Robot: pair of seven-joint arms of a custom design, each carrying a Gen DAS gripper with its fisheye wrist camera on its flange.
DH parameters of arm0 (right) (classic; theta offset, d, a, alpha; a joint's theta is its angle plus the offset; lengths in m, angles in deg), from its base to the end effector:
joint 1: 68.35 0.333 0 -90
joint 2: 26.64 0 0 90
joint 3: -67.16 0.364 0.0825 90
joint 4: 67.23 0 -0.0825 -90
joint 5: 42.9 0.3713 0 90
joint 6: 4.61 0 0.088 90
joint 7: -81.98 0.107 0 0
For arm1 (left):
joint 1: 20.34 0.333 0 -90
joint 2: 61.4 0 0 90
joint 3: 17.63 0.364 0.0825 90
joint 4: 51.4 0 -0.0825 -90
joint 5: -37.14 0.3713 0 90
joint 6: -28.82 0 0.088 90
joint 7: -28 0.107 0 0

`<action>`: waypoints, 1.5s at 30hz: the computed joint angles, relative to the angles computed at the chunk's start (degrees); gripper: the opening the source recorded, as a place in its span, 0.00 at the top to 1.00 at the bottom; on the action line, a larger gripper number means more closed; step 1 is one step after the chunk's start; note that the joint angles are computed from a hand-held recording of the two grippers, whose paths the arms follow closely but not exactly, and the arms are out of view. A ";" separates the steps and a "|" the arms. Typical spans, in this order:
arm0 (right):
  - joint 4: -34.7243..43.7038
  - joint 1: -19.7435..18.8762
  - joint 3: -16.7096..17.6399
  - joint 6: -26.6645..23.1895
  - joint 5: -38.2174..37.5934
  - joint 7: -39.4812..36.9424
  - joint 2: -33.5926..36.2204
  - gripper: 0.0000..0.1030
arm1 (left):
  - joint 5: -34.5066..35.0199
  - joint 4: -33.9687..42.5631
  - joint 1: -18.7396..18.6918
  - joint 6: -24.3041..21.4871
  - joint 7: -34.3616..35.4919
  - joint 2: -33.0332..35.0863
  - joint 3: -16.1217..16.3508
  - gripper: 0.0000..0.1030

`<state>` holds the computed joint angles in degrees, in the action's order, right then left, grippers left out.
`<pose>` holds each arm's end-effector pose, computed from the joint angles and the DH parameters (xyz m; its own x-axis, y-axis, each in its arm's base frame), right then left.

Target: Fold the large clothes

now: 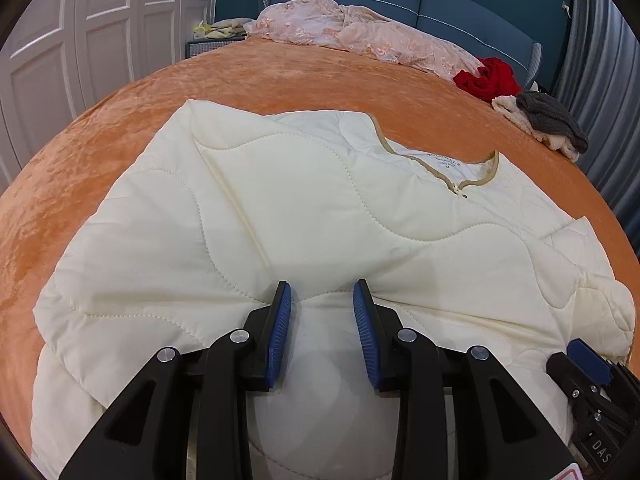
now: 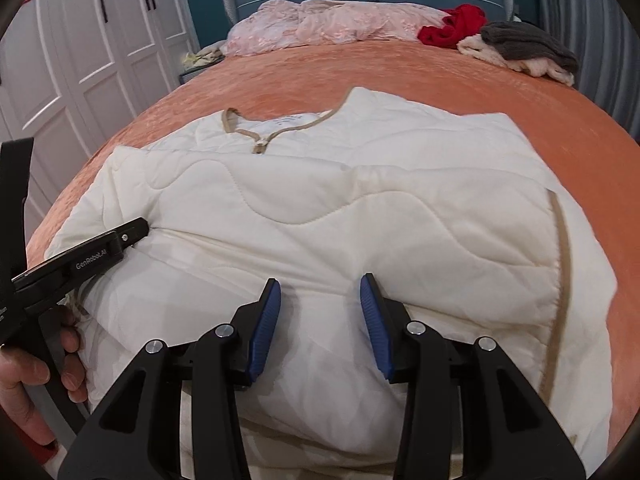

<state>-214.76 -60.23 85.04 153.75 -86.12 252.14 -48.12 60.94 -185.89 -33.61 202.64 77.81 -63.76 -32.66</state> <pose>0.3614 0.2185 0.4863 -0.2399 -0.9614 -0.1350 -0.7036 0.2680 -0.6581 0.4522 -0.2800 0.4850 -0.2445 -0.9581 0.1495 -0.7501 0.0891 -0.6553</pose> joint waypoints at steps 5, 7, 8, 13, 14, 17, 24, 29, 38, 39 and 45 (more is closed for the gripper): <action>-3.15 0.64 0.03 -3.22 3.76 1.39 -5.76 0.62 | -2.16 -0.38 -0.44 -1.31 1.47 -1.31 0.04 0.68; -4.70 2.00 -0.42 -5.81 6.43 -0.47 -9.57 0.61 | -11.04 -0.90 -2.58 -2.88 9.25 -2.99 1.55 0.68; -4.90 2.08 -0.30 -6.88 7.17 -1.43 -10.63 0.61 | -18.48 -1.45 -4.65 -3.53 15.57 -4.47 3.43 0.68; -1.91 -0.19 -3.01 -0.76 8.54 -8.37 -10.81 0.59 | -33.02 2.74 -5.10 -6.49 27.10 -5.76 7.21 0.67; 0.03 -0.68 -3.77 2.63 9.10 -10.14 -8.21 0.59 | -34.78 4.69 -4.61 -7.22 28.49 -4.89 7.44 0.67; 7.87 2.19 -7.88 12.75 14.45 -18.58 3.23 0.51 | -37.79 12.30 -2.11 -9.64 30.77 -0.02 7.13 0.66; 29.07 10.76 -12.69 11.51 42.27 -49.05 25.86 0.49 | -43.75 25.14 3.63 -15.67 35.18 11.80 3.22 0.66; 40.77 10.77 -13.92 4.38 45.88 -51.00 36.75 0.49 | -41.51 27.41 4.90 -15.39 34.17 16.55 2.10 0.66; 39.90 14.10 -16.53 10.80 41.58 -48.51 40.34 0.98 | -37.38 20.99 4.75 -3.61 33.31 16.83 1.10 0.65; 38.93 14.60 -17.32 12.05 41.08 -47.29 39.90 0.98 | -38.06 20.99 5.55 -3.26 33.94 17.02 0.23 0.65; 36.92 15.58 -19.68 13.98 38.91 -40.16 40.35 1.00 | -39.95 20.62 6.88 -1.77 36.00 17.40 -1.48 0.65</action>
<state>-177.84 -44.65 65.36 167.73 -47.21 211.98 -7.77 20.99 -165.27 -26.73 200.87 113.80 -46.36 -34.14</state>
